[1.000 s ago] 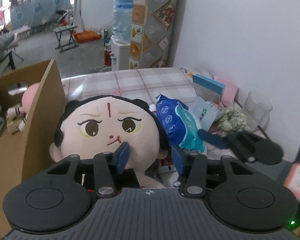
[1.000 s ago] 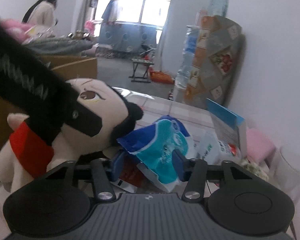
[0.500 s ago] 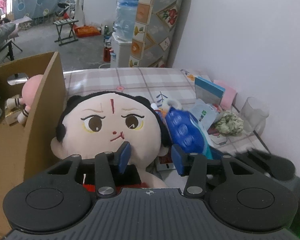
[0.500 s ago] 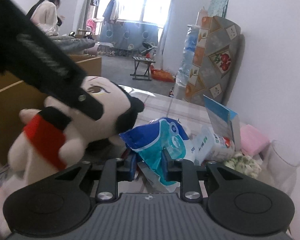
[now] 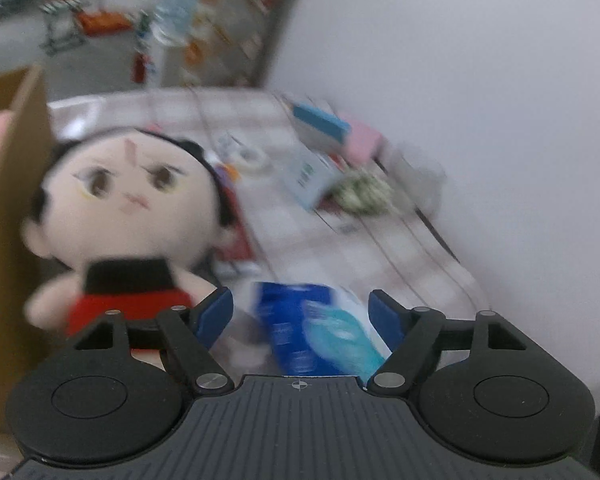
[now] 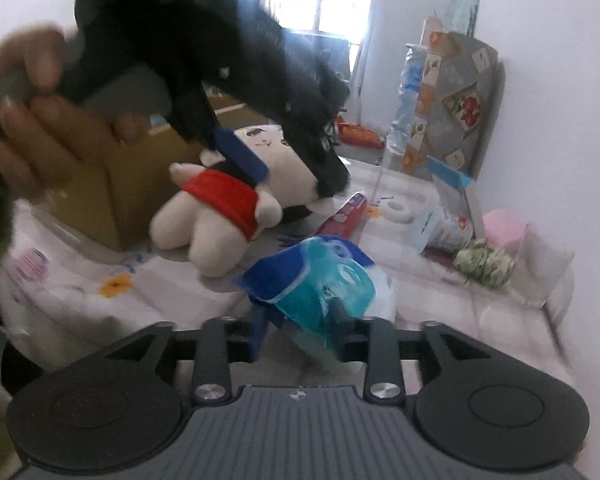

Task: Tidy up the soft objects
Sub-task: 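Pass the wipes pack from the right tool into the left tool's fingers, then grasp the red toothpaste tube with the right tool while the left tool holds the wipes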

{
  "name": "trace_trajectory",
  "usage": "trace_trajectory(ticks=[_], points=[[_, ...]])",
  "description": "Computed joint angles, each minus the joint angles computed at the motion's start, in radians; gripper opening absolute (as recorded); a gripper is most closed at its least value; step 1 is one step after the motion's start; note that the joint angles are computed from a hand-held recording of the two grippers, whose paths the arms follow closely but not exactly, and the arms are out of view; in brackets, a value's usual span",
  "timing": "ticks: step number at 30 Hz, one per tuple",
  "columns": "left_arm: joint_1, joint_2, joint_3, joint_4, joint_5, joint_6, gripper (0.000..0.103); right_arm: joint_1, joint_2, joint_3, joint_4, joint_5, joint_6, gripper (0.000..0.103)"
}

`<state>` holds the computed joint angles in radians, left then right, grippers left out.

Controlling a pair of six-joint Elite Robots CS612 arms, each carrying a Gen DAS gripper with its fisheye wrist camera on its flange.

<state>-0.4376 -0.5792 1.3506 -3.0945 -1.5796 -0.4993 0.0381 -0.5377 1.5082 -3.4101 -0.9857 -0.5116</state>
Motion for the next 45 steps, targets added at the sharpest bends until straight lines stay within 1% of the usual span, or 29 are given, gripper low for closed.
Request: trace_trajectory(ticks=[1, 3, 6, 9, 10, 13, 16, 17, 18, 20, 21, 23, 24, 26, 27, 29, 31, 32, 34, 36, 41, 45], points=[[0.001, 0.004, -0.012, 0.028, -0.027, 0.006, 0.081, -0.011, -0.001, 0.003, 0.002, 0.036, 0.030, 0.053], [0.005, 0.015, -0.039, 0.090, -0.074, 0.002, 0.082, -0.026, -0.002, 0.013, -0.021, 0.077, 0.090, 0.053], [0.007, 0.026, -0.060, 0.143, -0.092, -0.021, 0.087, -0.047, 0.005, -0.002, -0.022, 0.127, 0.212, 0.053], [0.004, 0.034, -0.081, 0.198, -0.092, -0.021, 0.093, -0.059, 0.028, -0.046, 0.033, 0.191, 0.309, 0.053], [0.003, 0.037, -0.088, 0.219, -0.087, -0.020, 0.094, -0.060, 0.038, -0.063, 0.054, 0.207, 0.328, 0.053], [0.001, 0.051, -0.120, 0.280, -0.061, -0.013, 0.097, -0.055, 0.062, -0.103, 0.116, 0.225, 0.349, 0.053], [-0.003, 0.070, -0.160, 0.345, -0.045, 0.005, 0.099, -0.052, 0.083, -0.139, 0.174, 0.262, 0.336, 0.053], [-0.004, 0.074, -0.168, 0.355, -0.039, 0.002, 0.101, -0.050, 0.087, -0.144, 0.174, 0.261, 0.332, 0.054], [-0.004, 0.077, -0.172, 0.354, -0.040, -0.002, 0.101, -0.048, 0.087, -0.144, 0.176, 0.256, 0.320, 0.054], [0.000, 0.083, -0.184, 0.359, -0.062, -0.012, 0.101, -0.050, 0.085, -0.140, 0.181, 0.271, 0.299, 0.054], [0.001, 0.085, -0.187, 0.367, -0.074, -0.016, 0.100, -0.052, 0.084, -0.136, 0.188, 0.289, 0.289, 0.054], [0.000, 0.090, -0.199, 0.399, -0.087, -0.002, 0.100, -0.058, 0.083, -0.129, 0.201, 0.347, 0.262, 0.054], [-0.003, 0.091, -0.199, 0.406, -0.081, 0.010, 0.100, -0.057, 0.082, -0.125, 0.194, 0.349, 0.248, 0.054], [-0.008, 0.090, -0.193, 0.407, -0.070, 0.032, 0.099, -0.049, 0.072, -0.103, 0.163, 0.310, 0.212, 0.054], [-0.008, 0.091, -0.192, 0.408, -0.069, 0.027, 0.099, -0.046, 0.068, -0.095, 0.160, 0.297, 0.194, 0.054], [-0.011, 0.088, -0.184, 0.400, -0.053, 0.037, 0.097, -0.045, 0.064, -0.085, 0.163, 0.293, 0.179, 0.054], [-0.011, 0.087, -0.180, 0.392, -0.047, 0.049, 0.093, -0.049, 0.055, -0.070, 0.165, 0.294, 0.170, 0.054], [-0.012, 0.086, -0.177, 0.387, -0.038, 0.056, 0.090, -0.052, 0.052, -0.061, 0.154, 0.290, 0.172, 0.054], [-0.012, 0.086, -0.173, 0.373, -0.029, 0.064, 0.088, -0.061, 0.042, -0.039, 0.128, 0.278, 0.181, 0.054], [-0.011, 0.086, -0.167, 0.352, -0.028, 0.063, 0.082, -0.070, 0.034, -0.023, 0.099, 0.259, 0.203, 0.054], [-0.007, 0.083, -0.147, 0.294, -0.036, 0.040, 0.077, -0.093, 0.019, 0.012, -0.003, 0.189, 0.288, 0.054], [0.003, 0.070, -0.112, 0.219, -0.092, 0.018, 0.076, -0.114, 0.031, -0.003, -0.103, 0.155, 0.435, 0.054]])
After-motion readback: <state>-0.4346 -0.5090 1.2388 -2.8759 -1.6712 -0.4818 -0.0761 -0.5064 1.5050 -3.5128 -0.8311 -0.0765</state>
